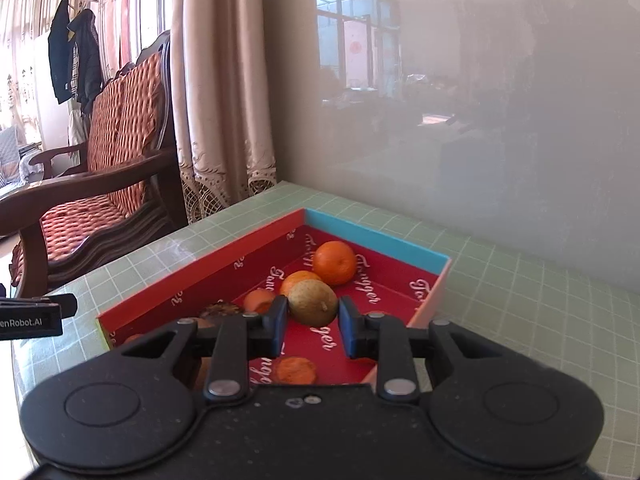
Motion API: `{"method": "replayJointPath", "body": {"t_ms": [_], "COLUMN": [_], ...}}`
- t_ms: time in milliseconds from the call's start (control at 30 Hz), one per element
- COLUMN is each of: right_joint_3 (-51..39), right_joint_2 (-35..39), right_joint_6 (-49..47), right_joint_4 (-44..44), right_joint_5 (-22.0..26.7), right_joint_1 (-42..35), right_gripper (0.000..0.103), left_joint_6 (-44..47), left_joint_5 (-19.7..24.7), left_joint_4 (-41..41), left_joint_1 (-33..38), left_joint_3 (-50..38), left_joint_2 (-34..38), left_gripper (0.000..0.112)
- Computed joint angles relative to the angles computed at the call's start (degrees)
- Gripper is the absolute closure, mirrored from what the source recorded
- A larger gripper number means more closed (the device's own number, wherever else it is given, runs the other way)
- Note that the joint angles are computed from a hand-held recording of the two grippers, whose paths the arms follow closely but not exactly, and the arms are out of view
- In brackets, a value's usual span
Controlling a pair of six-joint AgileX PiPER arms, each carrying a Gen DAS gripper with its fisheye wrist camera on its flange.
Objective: Organize fruits
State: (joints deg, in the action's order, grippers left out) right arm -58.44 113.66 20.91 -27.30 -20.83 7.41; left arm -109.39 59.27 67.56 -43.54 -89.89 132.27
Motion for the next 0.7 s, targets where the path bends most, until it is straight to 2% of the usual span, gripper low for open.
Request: {"method": "replayJointPath", "body": {"t_ms": [233, 333, 433, 533, 600, 667, 700], "right_joint_3": [-2.2, -2.7, -1.7, 0.0, 1.5, 3.7, 5.0], "right_joint_2": [2.1, 2.5, 2.0, 0.7, -0.4, -1.9, -2.9], "right_joint_6": [-4.6, -7.6, -10.3, -13.2, -15.2, -17.5, -18.8], "right_joint_4": [5.4, 8.0, 11.1, 14.2, 16.6, 18.8, 20.1], "right_joint_5": [2.0, 3.0, 1.9, 0.3, -1.3, -3.2, -4.2], "right_joint_1": [2.6, 3.6, 3.9, 3.9, 3.9, 3.8, 3.8], "right_gripper": [0.076, 0.072, 0.070, 0.058, 0.037, 0.023, 0.021], "left_joint_6": [-0.9, -1.0, -1.3, -1.1, -0.7, -0.8, -0.8], "left_joint_5": [-1.2, -1.5, -1.9, -2.0, -2.1, -2.3, -2.4], "left_joint_4": [-0.1, -0.2, 0.1, 0.3, 0.4, 0.7, 0.9], "left_joint_1": [0.6, 0.7, 0.8, 0.7, 0.4, 0.1, -0.1], "left_joint_3": [2.5, 2.8, 3.1, 2.9, 2.4, 2.1, 2.0], "left_joint_2": [-1.3, -1.5, -1.7, -1.8, -1.6, -1.5, -1.4], "left_gripper": [0.009, 0.009, 0.009, 0.009, 0.009, 0.009, 0.009]}}
